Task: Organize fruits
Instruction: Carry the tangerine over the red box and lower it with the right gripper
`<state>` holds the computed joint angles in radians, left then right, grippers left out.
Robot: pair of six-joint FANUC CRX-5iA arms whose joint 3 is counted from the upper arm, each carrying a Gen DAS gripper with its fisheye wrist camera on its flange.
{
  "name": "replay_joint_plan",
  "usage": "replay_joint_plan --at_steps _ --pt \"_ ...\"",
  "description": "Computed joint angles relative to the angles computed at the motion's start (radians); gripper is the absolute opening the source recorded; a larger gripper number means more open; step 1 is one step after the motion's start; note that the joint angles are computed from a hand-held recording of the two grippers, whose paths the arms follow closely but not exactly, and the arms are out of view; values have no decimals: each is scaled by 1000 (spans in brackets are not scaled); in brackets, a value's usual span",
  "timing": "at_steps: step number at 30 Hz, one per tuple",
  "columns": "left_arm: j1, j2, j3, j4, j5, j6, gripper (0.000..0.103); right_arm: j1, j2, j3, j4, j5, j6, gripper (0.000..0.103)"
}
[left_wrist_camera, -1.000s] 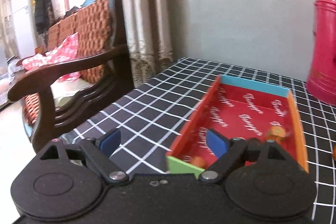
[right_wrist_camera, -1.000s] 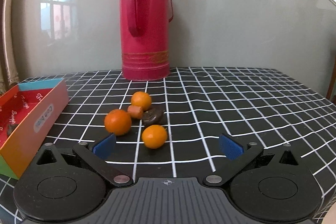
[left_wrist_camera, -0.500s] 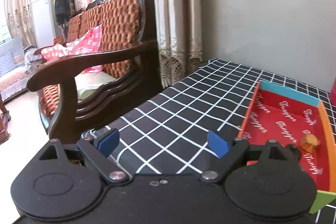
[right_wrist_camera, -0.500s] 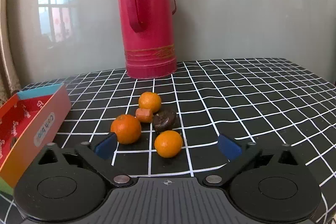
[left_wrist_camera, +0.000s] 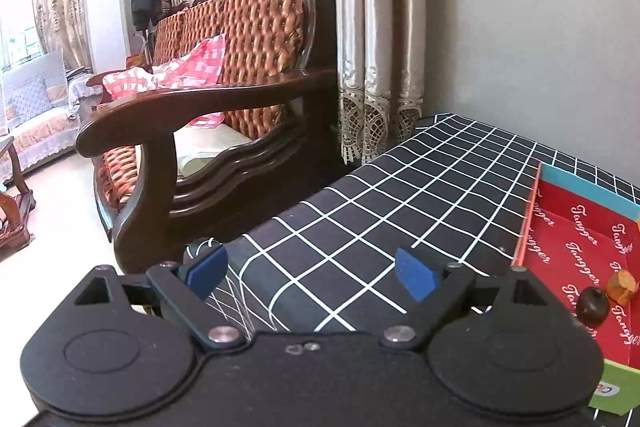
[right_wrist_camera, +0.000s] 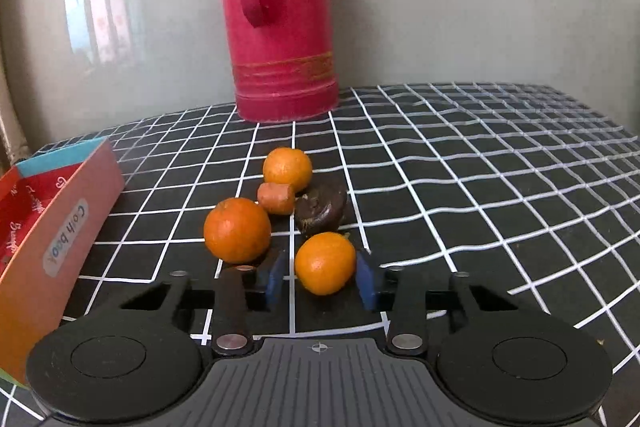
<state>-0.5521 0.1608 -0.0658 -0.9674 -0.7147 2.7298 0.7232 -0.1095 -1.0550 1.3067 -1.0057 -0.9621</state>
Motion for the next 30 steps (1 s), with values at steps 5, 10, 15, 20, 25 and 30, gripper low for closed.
replay_joint_plan --at_steps 5,10,15,20,25,30 --pt "16 -1 0 12 -5 -1 85 -19 -2 -7 58 34 -23 32" --pt "33 0 1 33 -13 -4 85 -53 -15 -31 243 60 -113 32" --pt "43 3 4 47 -23 -8 85 -126 -22 -48 547 94 -221 32" --pt "46 3 2 34 -36 3 85 -266 -12 -21 947 181 -316 32" --pt "52 2 1 24 -44 9 85 -312 22 37 1100 293 -309 32" --pt "65 -1 -2 25 -48 13 85 -306 63 77 1111 339 -269 32"
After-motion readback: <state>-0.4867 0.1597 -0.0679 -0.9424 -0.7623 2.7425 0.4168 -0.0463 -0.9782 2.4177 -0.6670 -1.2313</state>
